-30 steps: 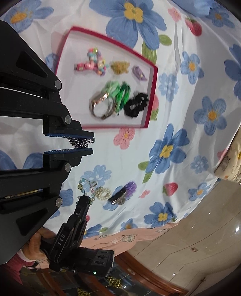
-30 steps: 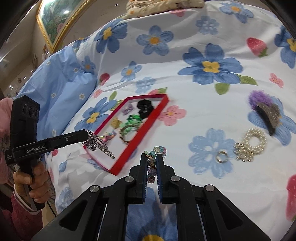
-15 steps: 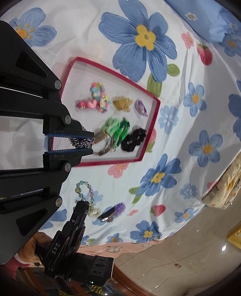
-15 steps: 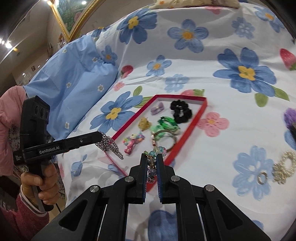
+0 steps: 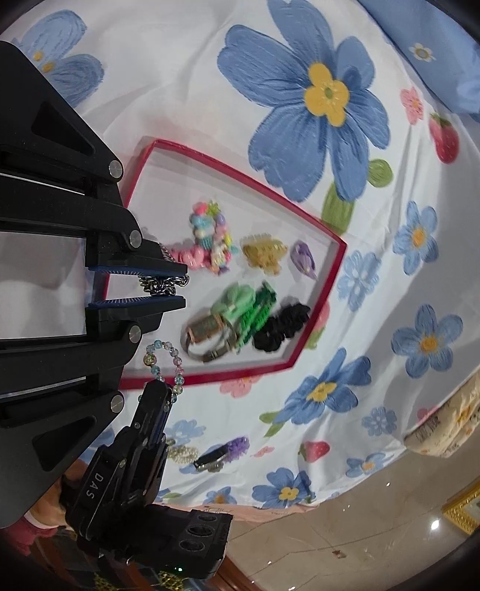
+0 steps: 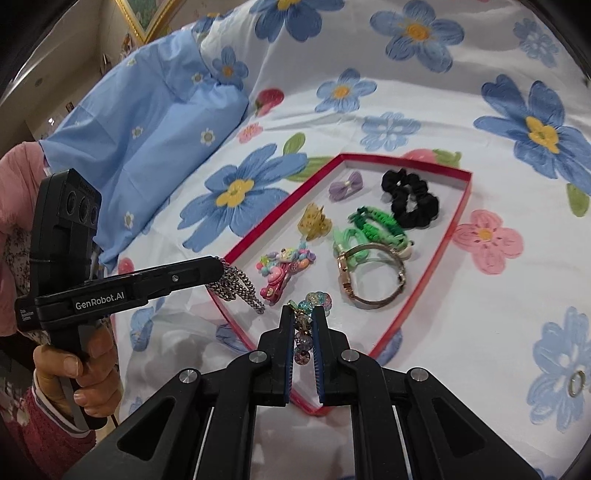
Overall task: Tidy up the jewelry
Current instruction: 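Carry the silver chain and beaded bracelet into the red box and open both tools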
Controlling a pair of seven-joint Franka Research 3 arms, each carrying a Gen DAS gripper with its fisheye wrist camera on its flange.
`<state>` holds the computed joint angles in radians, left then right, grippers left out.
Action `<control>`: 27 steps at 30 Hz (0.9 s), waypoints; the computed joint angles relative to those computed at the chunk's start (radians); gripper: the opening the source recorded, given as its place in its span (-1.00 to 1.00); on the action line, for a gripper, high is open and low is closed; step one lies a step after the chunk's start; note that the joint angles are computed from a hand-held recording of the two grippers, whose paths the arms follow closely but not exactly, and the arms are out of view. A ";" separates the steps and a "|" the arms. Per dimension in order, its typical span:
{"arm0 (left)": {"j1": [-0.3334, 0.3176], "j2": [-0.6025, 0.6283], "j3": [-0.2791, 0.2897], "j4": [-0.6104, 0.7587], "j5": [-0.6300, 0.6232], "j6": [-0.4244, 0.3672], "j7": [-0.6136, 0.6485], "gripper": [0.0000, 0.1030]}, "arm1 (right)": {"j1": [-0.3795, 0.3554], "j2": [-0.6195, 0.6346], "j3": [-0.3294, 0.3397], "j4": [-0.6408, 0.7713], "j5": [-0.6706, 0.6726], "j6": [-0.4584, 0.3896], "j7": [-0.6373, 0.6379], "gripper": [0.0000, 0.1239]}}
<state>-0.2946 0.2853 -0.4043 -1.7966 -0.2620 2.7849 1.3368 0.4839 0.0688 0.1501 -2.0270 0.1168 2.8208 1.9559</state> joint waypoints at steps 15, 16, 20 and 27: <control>-0.006 0.047 0.038 0.010 0.078 -0.063 -0.074 -0.83 | 0.010 0.105 -0.018 0.102 0.016 -0.142 -0.033 -0.86; -0.007 0.049 0.038 0.012 0.085 -0.065 -0.078 -0.83 | 0.011 0.107 -0.019 0.106 0.009 -0.148 -0.032 -0.86; -0.024 0.065 0.055 0.037 0.141 -0.094 -0.110 -0.83 | 0.020 0.119 -0.028 0.133 -0.040 -0.188 -0.016 -0.86; -0.033 0.075 0.061 0.054 0.192 -0.116 -0.138 -0.83 | 0.024 0.140 -0.030 0.177 -0.077 -0.257 -0.022 -0.85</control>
